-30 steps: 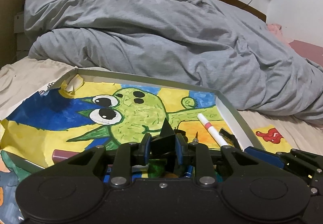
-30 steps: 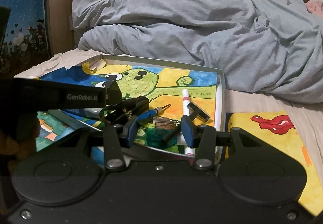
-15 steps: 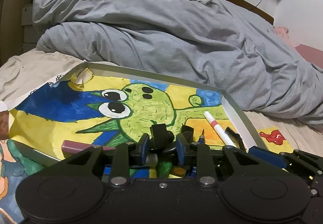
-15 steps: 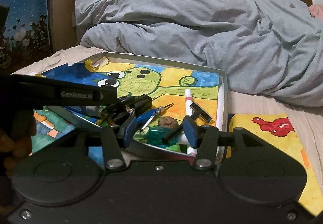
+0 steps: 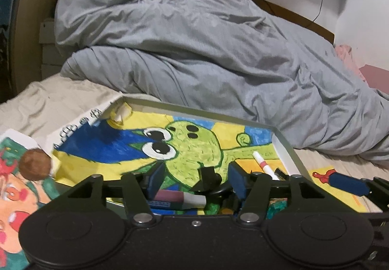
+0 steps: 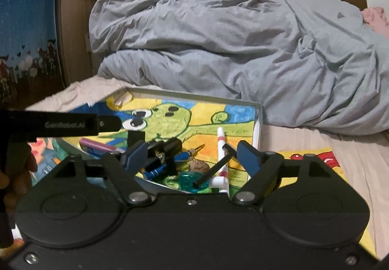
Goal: Organize rigid objects
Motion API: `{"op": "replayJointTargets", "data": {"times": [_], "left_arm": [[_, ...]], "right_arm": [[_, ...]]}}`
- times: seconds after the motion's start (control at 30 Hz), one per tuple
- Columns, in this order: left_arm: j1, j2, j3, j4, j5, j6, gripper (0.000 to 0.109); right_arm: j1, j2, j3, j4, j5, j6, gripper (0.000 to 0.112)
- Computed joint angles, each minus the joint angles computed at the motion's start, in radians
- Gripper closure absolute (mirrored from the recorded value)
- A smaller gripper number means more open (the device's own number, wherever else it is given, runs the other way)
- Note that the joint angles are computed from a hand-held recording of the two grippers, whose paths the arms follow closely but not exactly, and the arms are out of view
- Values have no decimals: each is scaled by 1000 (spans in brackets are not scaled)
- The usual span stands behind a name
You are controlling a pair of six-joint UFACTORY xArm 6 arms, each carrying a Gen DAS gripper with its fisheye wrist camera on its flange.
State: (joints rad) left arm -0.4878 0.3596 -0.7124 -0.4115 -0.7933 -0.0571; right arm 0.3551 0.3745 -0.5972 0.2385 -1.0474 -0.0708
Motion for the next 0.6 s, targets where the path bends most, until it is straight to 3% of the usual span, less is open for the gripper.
{"op": "replayJointTargets", "data": {"times": [0.23,0.33,0.6], "left_arm": [[-46,-104,103,-82,-60,38,32],[-73,-151,144,-132,-79,77,25],[-163,-237,253,-248,-172,116,12]], "right_arm": [[18,-91,97,29,-34,-11,25],[22,-130,132,29,-49,4,15],[47,-211,211,49,-86,35,10]]}}
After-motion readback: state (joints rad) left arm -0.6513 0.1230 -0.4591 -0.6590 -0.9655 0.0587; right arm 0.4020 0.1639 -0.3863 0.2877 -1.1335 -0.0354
